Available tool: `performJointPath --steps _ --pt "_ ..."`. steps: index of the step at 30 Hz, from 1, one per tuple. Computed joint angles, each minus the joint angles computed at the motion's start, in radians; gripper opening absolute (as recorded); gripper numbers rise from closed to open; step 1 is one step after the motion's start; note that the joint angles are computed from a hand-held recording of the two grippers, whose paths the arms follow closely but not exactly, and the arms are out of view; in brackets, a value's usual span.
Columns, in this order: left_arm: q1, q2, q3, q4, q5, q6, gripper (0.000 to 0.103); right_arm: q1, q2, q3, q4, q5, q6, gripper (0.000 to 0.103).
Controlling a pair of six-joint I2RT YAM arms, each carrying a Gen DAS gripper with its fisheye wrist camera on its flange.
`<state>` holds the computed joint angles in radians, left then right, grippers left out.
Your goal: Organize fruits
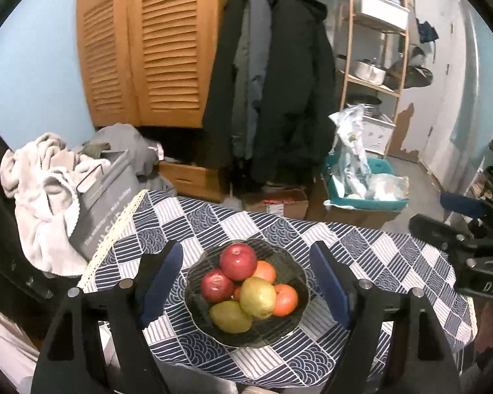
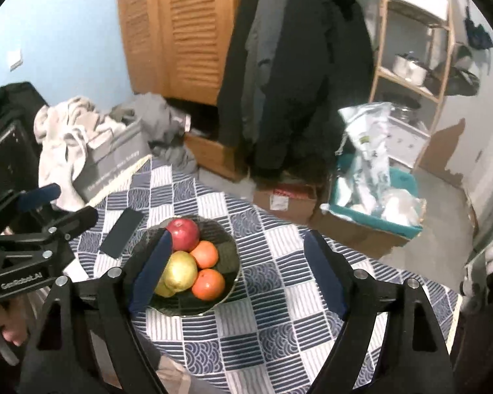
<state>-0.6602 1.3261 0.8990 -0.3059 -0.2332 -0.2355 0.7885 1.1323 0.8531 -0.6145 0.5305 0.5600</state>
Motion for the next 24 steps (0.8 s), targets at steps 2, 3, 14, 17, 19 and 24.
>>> performJointPath --steps 2,3,14,17,19,24 --pt "-0.019 -0.009 0.005 -0.004 -0.004 -0.003 0.081 0.009 -0.044 -0.008 -0.040 0.027 0.032 0.082" --pt "-0.030 -0.014 0.005 -0.003 -0.012 -0.002 0.081 0.010 -0.066 -0.014 -0.051 0.031 0.044 0.082" --pt "-0.116 -0.005 0.027 -0.022 -0.073 -0.006 0.088 0.044 -0.274 -0.093 -0.208 0.128 0.174 0.082" --pt "-0.130 0.006 0.043 -0.029 -0.076 -0.013 0.092 0.046 -0.304 -0.100 -0.233 0.146 0.176 0.082" --pt "-0.138 0.005 0.048 -0.028 -0.085 -0.017 0.095 0.059 -0.323 -0.105 -0.255 0.171 0.185 0.082" --pt "-0.146 0.008 0.060 -0.027 -0.096 -0.025 0.102 0.034 -0.359 -0.134 -0.263 0.170 0.168 0.083"
